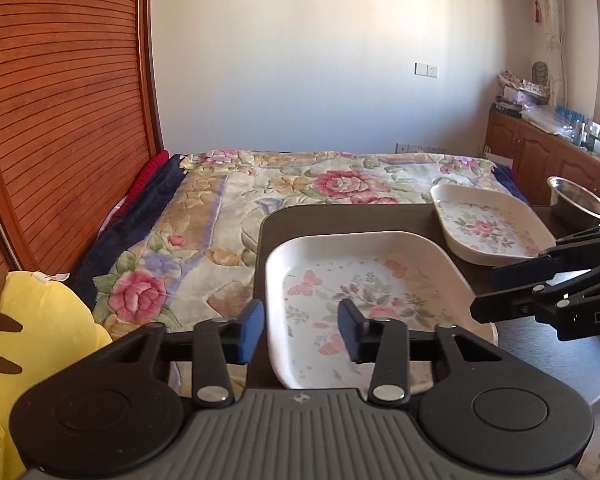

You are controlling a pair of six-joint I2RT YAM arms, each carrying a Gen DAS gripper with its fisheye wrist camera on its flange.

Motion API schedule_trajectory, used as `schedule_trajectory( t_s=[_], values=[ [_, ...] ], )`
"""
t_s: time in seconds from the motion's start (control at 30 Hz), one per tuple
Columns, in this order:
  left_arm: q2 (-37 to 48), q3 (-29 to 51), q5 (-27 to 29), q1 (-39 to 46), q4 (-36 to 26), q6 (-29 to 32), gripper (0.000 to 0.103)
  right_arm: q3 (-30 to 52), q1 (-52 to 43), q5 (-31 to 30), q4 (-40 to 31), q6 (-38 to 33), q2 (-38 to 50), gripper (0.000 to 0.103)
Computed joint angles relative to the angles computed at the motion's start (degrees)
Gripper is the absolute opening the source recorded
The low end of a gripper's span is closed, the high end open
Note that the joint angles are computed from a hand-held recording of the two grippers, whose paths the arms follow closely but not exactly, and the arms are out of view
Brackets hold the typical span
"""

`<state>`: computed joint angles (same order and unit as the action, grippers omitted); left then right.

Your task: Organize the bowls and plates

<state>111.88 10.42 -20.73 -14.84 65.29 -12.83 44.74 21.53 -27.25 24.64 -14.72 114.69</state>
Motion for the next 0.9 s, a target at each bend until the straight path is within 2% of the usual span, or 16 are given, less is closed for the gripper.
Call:
schedule_trajectory(
  t_s=[0.27,0.47,0.9],
  values=[
    [2.7,2.7,2.7,4.0,-1.6,0.9,0.019,4.6,0.9,1.3,-3.6,0.4,3.7,0.037],
    [4.1,2.9,3.9,4.7,-0.8,0.9,0.016,5.5,1.0,1.1,-4.3,0.1,4.6,0.030],
    [2.9,2.7,4.7,4.6,-2.8,-0.5,0.016,7.5,1.4,0.5,-6.9,1.1,5.3,0.022]
  ],
)
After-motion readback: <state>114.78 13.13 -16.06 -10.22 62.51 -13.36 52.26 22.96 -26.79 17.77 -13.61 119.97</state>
